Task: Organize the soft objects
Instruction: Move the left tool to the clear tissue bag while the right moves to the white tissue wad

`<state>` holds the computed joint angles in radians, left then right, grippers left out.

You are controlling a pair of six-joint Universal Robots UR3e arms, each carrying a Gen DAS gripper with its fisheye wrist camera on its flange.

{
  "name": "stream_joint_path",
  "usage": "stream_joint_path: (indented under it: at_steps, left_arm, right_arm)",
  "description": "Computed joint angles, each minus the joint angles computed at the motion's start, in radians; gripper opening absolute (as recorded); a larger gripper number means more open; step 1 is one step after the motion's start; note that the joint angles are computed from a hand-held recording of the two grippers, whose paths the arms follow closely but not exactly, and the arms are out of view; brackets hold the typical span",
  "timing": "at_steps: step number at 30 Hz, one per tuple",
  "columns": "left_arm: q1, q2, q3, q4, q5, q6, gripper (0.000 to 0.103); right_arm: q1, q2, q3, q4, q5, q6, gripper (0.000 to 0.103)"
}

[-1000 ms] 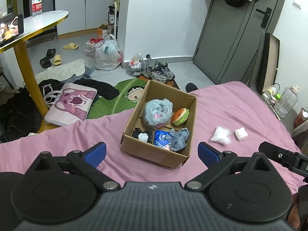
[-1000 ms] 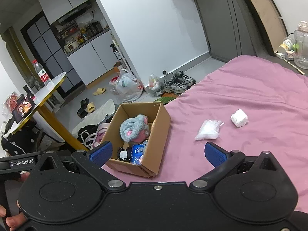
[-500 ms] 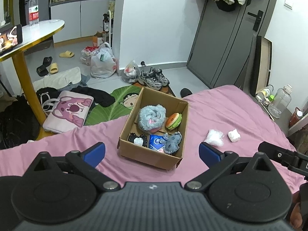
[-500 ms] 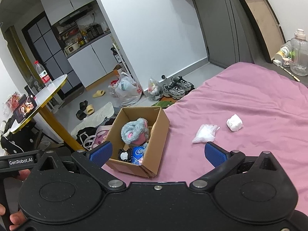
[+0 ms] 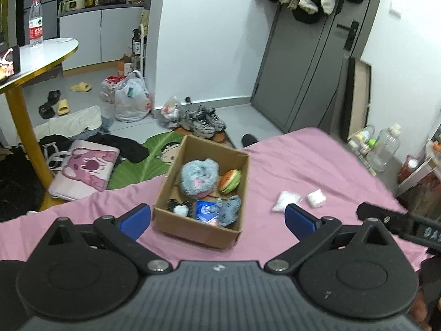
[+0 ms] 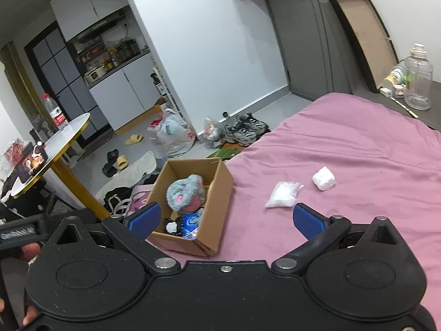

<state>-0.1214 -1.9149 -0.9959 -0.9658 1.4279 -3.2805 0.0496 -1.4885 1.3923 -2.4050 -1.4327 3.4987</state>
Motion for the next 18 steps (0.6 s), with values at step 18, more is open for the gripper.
stream_joint_path:
  at_steps: [18]
  left_arm:
    - [-0.091,-0.135,0.149,-0.004,0.006,-0.017,0.103]
  right_arm:
    - [-0.151,-0.088,0.167,-0.055,0.056,0.024,0.103]
